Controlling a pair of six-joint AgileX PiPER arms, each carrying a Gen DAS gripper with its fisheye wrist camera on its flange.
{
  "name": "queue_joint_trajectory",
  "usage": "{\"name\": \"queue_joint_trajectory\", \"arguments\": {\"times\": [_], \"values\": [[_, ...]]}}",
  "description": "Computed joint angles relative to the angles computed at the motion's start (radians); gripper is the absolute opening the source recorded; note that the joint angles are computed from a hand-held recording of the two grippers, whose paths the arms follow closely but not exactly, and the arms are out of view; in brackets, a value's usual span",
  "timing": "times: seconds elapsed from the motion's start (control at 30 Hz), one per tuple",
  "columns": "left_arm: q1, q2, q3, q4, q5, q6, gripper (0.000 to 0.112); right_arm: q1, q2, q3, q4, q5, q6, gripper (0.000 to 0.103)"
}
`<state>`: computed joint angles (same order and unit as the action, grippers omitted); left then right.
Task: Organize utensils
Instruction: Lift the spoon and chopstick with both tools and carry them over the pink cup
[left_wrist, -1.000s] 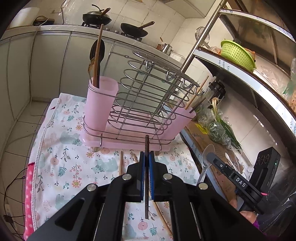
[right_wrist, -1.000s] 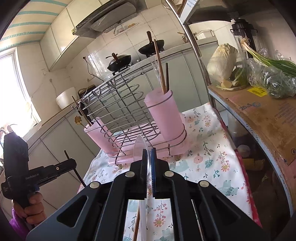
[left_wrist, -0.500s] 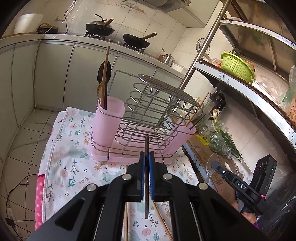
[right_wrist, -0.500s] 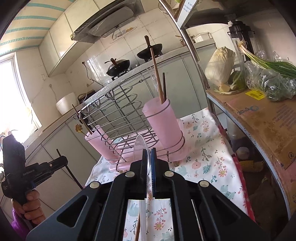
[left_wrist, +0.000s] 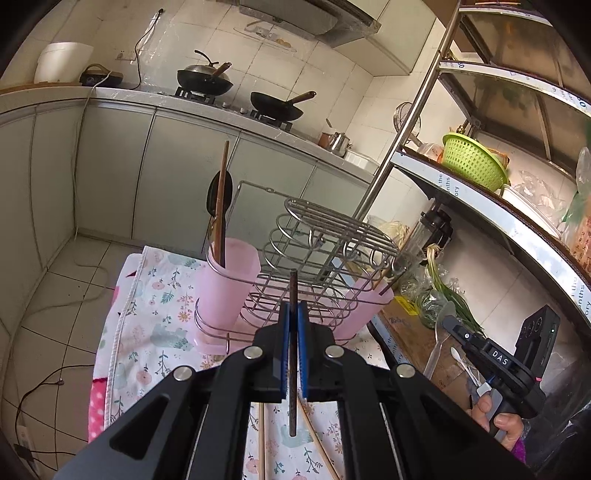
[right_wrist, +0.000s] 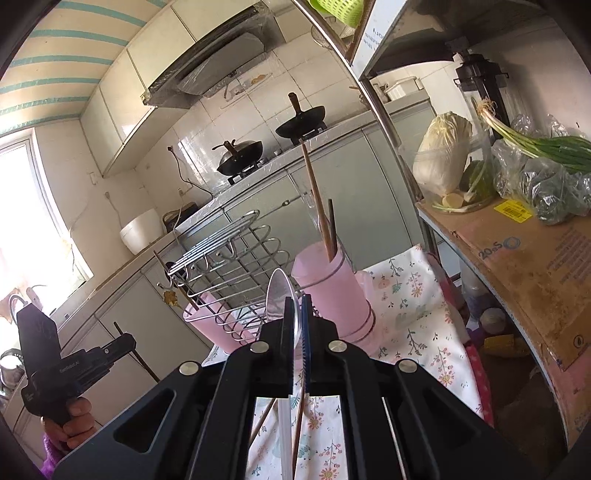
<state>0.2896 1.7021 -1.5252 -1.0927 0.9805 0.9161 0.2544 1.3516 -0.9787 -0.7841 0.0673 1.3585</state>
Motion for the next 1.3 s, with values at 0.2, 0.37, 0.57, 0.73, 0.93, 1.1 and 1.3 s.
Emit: {"name": "queue_joint_trajectory", "arguments": {"times": [0.2, 0.37, 0.57, 0.73, 0.93, 1.1, 1.3], "values": [[0.004, 0.033, -0.094, -0.024, -0.011, -0.03, 0.004, 0.014, 0.036, -0.114, -0.437, 0.081, 0.352, 0.004], [0.008, 0.077, -0.207, -0.023, -0.025, -0.076, 0.004, 0.015, 0.098, -0.217, -0.596, 0.134, 0.45, 0.004], [0.0, 0.148, -0.39, 0.012, -0.082, -0.166, 0.004, -0.009, 0.164, -0.323, -0.679, 0.13, 0.501, 0.004], [-0.031, 0.211, -0.505, 0.067, -0.166, -0.227, 0.004, -0.017, 0.211, -0.386, -0.683, 0.126, 0.49, 0.004], [-0.091, 0.257, -0.541, 0.139, -0.278, -0.235, 0.004, -0.02, 0.254, -0.44, -0.552, 0.12, 0.339, 0.004], [-0.134, 0.277, -0.505, 0.184, -0.321, -0.225, 0.004, -0.028, 0.283, -0.485, -0.546, 0.123, 0.324, 0.004], [-0.149, 0.248, -0.369, 0.109, -0.353, -0.113, 0.004, -0.037, 0.315, -0.53, -0.726, 0.157, 0.495, 0.004]]}}
